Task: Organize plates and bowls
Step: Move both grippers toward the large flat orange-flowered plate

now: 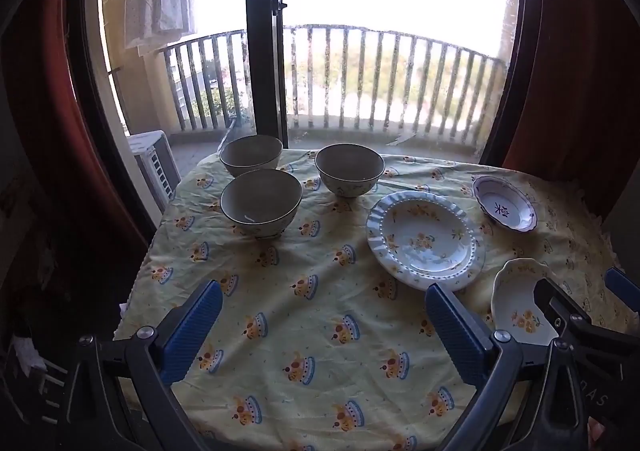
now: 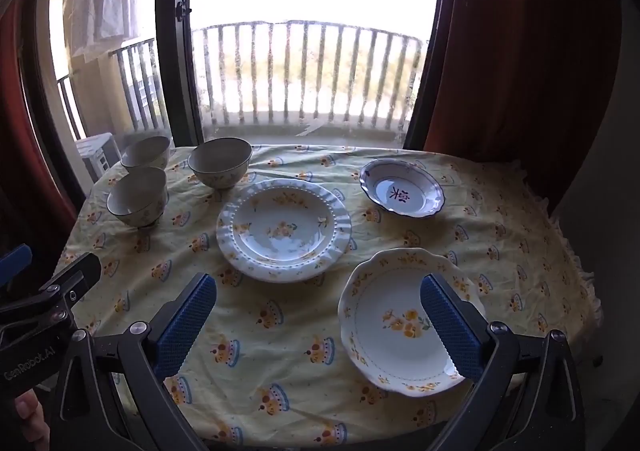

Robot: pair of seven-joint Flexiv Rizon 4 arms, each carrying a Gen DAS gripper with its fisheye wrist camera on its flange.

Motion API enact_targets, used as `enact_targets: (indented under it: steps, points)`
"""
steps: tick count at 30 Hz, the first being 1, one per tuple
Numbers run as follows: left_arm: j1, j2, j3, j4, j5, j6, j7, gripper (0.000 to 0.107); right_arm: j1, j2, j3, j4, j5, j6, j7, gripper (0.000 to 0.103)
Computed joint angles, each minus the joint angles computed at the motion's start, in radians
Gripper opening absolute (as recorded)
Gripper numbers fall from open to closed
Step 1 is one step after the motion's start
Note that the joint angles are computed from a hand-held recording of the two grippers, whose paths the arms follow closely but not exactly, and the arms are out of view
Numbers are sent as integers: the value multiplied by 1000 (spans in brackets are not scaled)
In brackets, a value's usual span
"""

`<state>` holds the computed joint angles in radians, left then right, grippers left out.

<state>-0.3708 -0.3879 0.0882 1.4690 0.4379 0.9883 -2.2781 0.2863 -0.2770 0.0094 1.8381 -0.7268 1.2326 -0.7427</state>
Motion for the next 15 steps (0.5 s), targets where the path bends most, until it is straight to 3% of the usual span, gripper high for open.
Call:
enact_targets:
  steps: [15]
  points:
    - [29,-33,-20,-22,-111,17,126,101,23,-29,6,-76,19,-134,32,103]
